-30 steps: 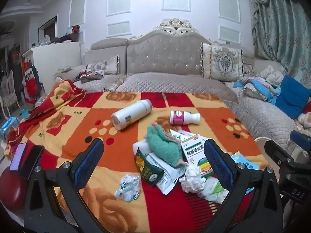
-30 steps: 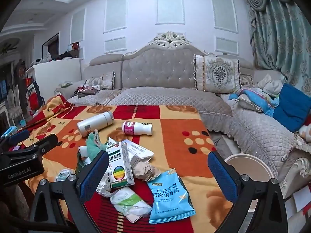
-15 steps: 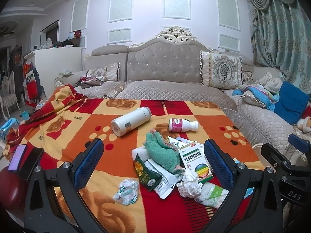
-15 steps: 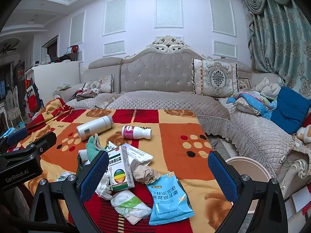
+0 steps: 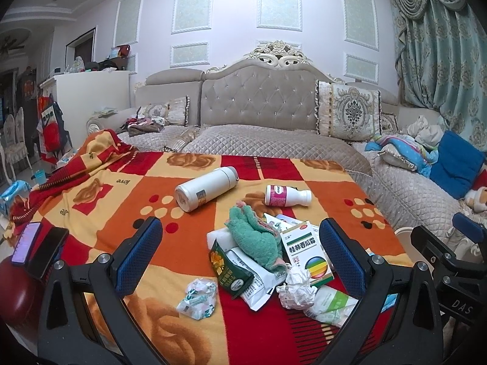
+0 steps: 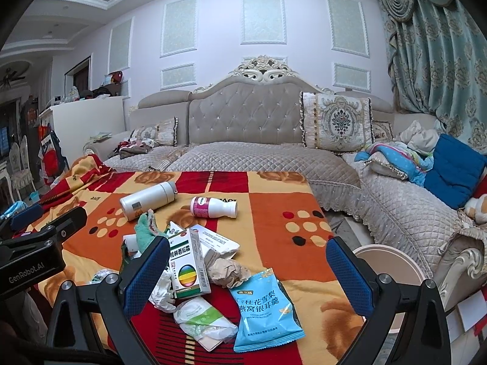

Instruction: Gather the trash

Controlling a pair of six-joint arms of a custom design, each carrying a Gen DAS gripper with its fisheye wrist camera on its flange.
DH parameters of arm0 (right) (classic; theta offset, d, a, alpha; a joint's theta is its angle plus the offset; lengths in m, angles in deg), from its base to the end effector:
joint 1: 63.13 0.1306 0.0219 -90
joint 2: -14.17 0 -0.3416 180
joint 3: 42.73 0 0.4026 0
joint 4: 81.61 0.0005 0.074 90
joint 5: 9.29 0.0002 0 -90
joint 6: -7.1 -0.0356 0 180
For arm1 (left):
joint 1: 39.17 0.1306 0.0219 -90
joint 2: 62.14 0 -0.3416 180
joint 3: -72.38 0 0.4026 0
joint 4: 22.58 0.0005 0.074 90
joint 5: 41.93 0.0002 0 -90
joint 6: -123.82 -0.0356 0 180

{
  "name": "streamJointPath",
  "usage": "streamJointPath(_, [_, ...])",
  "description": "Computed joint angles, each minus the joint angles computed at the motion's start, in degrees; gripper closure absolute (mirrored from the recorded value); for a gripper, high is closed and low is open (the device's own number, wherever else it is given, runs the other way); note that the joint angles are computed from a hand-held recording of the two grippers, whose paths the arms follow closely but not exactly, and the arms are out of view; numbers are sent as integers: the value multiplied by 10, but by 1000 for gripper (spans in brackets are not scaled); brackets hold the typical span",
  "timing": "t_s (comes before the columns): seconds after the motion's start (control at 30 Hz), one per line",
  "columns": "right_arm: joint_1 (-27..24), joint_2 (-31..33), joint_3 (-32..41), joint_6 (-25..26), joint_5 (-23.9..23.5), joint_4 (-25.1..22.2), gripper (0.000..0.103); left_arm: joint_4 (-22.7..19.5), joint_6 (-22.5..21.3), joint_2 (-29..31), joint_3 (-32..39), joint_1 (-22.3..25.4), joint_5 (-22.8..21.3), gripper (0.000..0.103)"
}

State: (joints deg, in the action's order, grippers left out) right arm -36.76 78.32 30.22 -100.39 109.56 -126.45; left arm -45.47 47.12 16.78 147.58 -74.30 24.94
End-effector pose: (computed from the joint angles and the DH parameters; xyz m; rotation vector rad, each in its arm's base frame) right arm 0.3266 0.1422 0.4376 0.1114 2.1109 -0.1016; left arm 0.3785 -0.2498 0.3917 0.1294 1.9936 -0.1321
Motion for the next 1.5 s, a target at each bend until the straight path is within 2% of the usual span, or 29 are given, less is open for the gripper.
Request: streamJointPath(1.5, [-1,-4,-6,-1,2,4,1,4,0,4,-1,-4,-9,1])
